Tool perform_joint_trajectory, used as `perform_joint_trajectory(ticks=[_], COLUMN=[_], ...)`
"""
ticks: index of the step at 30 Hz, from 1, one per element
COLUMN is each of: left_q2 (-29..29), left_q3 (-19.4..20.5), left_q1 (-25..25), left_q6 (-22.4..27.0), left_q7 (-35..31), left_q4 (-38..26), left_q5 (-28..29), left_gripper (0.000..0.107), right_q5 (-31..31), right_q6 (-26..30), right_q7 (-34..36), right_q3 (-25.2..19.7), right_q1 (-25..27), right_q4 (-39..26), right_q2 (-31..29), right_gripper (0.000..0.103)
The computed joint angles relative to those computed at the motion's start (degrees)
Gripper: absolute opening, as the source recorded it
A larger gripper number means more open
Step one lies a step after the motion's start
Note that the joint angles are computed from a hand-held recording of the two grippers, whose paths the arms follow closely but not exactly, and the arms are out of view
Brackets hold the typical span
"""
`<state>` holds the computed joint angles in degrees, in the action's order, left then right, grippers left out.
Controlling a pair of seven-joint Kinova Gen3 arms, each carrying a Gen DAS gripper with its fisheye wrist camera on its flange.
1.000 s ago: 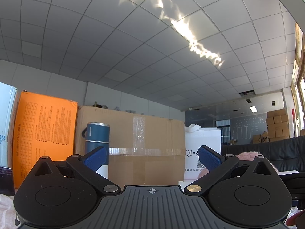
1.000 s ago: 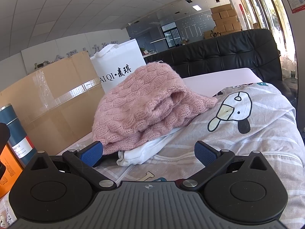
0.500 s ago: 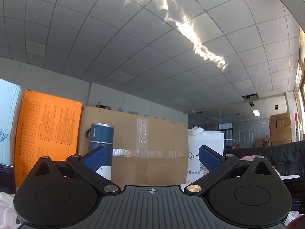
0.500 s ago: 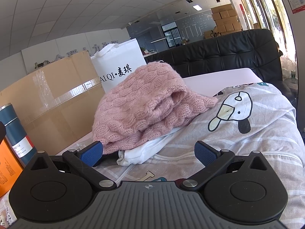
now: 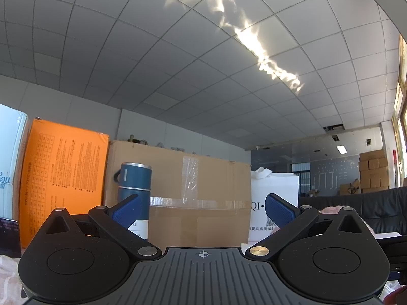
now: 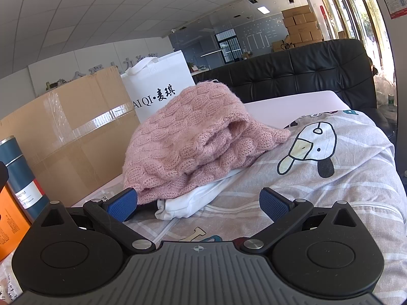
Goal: Fold clothes
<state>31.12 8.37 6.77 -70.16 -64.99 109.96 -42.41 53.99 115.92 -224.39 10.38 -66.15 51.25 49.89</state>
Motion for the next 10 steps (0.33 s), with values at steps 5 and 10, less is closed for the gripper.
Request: perform_joint_trajectory(ticks=[5, 10], left_q2=[-0.07, -0.25], left_q3=[-0.01, 0.11], left_q1=[0.03, 0.09], left_q6=[0.38, 1.41], left_q7=[0.19, 0.83], left_q4=[-0.10, -0.21], left_q5=[0.03, 0.43], left_gripper=[0.103, 0.103], right_q5=[-0.08, -0.10], right_q6=[0.07, 0.06], right_q7=[0.25, 0.33], right_q3=[-0.03, 0.00], right_q1=[0.05, 0.08], right_q4=[-0.20, -0.20], right_q2=[0.08, 0.08], right_gripper=[0.103, 0.103])
